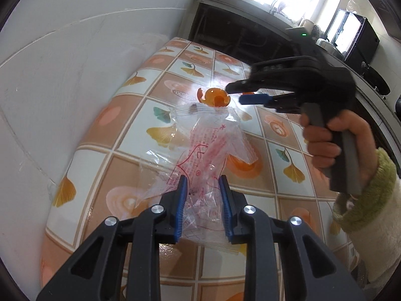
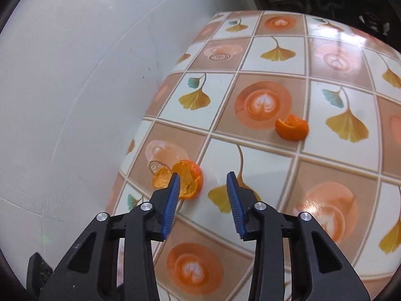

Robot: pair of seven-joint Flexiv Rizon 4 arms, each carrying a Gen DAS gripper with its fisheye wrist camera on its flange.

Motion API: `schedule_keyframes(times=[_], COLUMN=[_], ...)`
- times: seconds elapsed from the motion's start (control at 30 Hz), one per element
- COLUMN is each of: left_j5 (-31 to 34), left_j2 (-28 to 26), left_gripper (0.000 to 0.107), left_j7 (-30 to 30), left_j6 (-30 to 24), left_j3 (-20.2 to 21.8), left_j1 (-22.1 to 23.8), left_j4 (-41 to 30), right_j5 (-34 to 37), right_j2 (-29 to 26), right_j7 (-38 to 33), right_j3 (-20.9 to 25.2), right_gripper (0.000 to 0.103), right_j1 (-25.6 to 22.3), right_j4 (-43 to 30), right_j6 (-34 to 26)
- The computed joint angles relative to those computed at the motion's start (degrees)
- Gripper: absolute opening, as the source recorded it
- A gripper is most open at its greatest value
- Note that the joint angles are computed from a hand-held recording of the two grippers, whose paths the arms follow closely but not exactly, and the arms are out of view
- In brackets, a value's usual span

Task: Collect trash
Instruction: 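Grasp the orange peel with the right tool while the left tool holds the plastic bag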

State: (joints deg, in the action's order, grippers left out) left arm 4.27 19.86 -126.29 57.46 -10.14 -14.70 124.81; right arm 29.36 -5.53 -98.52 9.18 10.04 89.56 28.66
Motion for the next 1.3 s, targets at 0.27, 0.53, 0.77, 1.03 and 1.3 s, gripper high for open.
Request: schedule_keyframes(times=[0.27, 0.53, 0.77, 1.03, 1.3], left_j5=[-1.7, -6.7, -8.4, -10.0, -12.0], left_j2=[-0.4, -0.9, -1.8, -2.3, -2.6], left_gripper=[0.025, 0.025, 0.025, 0.025, 0.025], left_j7=[1.1, 4.1, 6.2, 8.0, 9.9], left_j6=[2.3, 5.7, 6.4, 7.2, 7.7], left_j3=[0.9, 2.1, 2.3, 2.7, 3.4], left_j1=[-0.5, -2.9, -3.4, -3.8, -4.3], left_j4=[0.8, 2.3, 2.3, 2.7, 3.1], right_j5=[-4.2, -2.0, -6.3, -8.3, -24.5], right_j2=[0.4, 9.2, 14.4, 4.9, -3.6], right_j7=[-0.2, -8.1, -15.0, -10.1, -5.0], right_j3=[0.6, -3.1, -5.0, -4.5, -1.8], right_gripper=[0.003, 0.004, 0.059, 0.059, 0.038], right_j1=[0.9, -2.4, -2.7, -1.2, 1.5], right_j4=[2.0, 6.2, 8.9, 2.4, 4.0], right_j6=[1.6, -9.4, -11.8, 1.5, 13.5])
